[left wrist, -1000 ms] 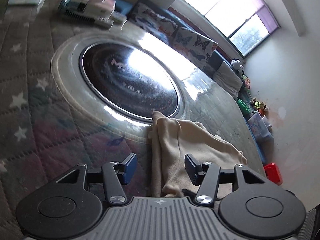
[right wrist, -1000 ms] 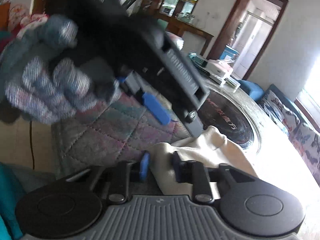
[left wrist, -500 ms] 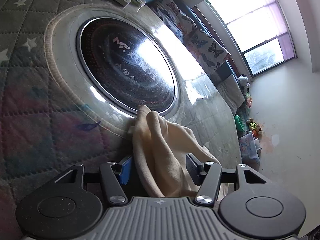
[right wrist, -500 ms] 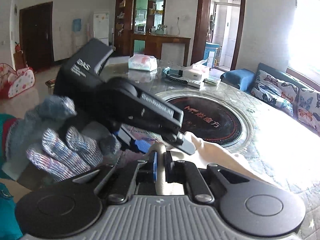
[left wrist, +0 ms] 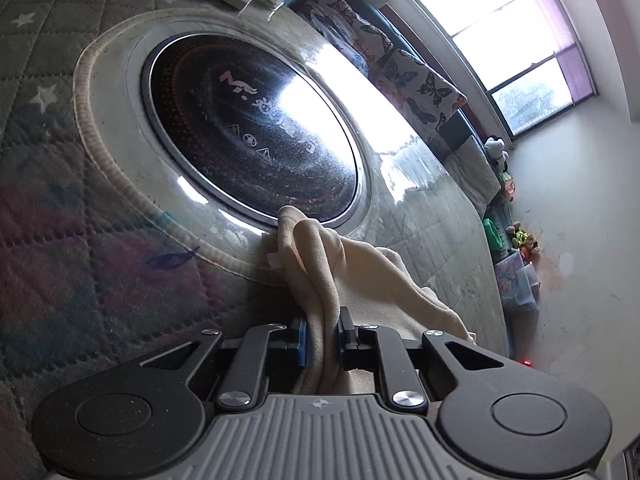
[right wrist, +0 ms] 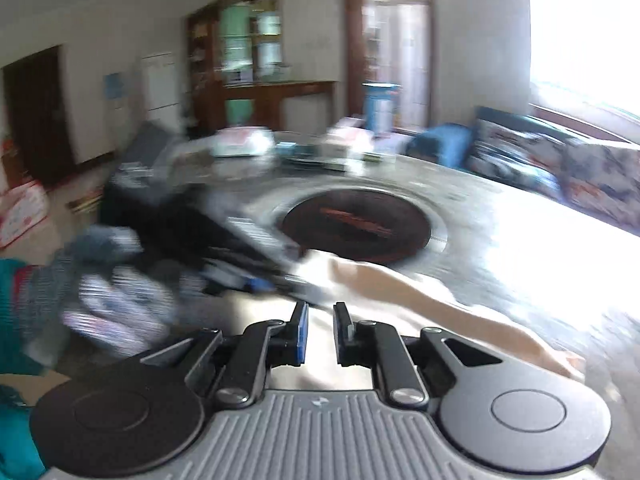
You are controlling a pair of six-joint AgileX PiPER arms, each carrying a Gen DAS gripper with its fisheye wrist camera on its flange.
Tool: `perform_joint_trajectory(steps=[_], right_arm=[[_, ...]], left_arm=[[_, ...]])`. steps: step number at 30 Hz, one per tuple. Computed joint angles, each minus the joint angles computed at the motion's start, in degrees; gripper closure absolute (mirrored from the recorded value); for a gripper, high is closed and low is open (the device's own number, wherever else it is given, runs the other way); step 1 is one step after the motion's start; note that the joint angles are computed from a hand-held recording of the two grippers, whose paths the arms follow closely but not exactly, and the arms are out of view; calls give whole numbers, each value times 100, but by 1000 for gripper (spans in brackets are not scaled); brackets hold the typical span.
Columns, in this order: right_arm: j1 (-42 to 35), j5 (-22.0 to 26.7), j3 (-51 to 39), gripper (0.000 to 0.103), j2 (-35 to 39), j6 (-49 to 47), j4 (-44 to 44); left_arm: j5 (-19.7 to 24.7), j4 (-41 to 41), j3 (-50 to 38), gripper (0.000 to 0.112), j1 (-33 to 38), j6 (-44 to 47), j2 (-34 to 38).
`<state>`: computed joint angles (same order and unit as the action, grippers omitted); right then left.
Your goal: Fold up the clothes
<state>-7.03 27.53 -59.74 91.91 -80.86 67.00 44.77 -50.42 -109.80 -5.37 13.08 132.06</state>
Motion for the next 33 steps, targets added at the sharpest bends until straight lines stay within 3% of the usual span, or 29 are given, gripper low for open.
perform_joint_trajectory(steps=[8,11,14,17,20,21,29,33], right_arm=[[-861,-1052,-382,73,709,1645,-854],[-1117,-873,-543,65,937,1673,-676],[-1220,-757,-573,65,1071,1491,-324],[-1321,-602,-637,68,1215,1333,3],[-1437,-351,-587,90,1207,1084,394],[-1453,-353,-510,93,1145,938,584],[-1664,-323,-25,95,531,-201,2033],[-2037,-356,133,96,99,-542,2294]], left_arm=[[-17,301,-29,97,-92,18,-63],[-81,430,-29,97,-158,23,-83],[-127,495,8,97,-191,53,-119],[-140,628,-93,97,-247,27,-105],[-152,749,-263,97,-289,91,-79],[-175,768,-275,97,-309,157,-102],[-113,909,-1041,98,-727,568,-64],[187,1118,-2150,99,-1067,237,402]])
